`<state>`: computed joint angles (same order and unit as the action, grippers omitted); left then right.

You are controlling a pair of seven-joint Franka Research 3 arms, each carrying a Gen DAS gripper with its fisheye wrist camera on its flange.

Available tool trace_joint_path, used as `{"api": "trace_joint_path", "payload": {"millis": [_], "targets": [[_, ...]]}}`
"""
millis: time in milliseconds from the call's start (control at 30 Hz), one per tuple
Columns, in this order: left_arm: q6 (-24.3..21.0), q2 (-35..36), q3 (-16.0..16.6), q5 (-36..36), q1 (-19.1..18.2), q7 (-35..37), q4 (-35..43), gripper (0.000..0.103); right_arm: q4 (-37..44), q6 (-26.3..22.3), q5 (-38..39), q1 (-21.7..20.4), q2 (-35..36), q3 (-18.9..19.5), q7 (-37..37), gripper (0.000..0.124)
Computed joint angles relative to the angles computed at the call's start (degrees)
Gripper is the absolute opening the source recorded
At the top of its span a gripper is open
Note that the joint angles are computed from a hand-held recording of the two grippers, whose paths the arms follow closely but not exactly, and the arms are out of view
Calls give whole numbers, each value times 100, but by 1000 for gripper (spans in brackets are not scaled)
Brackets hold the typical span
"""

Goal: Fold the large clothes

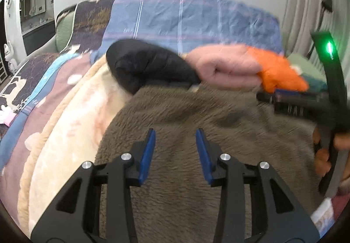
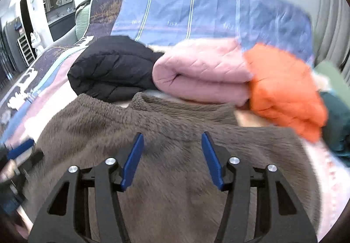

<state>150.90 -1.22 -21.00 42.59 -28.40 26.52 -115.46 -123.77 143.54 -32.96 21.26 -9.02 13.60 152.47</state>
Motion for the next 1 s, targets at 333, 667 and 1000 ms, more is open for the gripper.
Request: {"api": "trace_joint_path", "payload": {"millis": [333,667,1000], "targets": [[-58,319,137,-111,-111,226,-70,55,-29,216,126,254,511,-441,-84,58],[1354,-1703,424,-729,388,224,-2355,81,-2284,622,1514,363,-2107,138,-716,65],[1987,-1697,468,-1981,344,856,-2910,83,-1914,-108,815,-211,-1980,1173,169,71]]}}
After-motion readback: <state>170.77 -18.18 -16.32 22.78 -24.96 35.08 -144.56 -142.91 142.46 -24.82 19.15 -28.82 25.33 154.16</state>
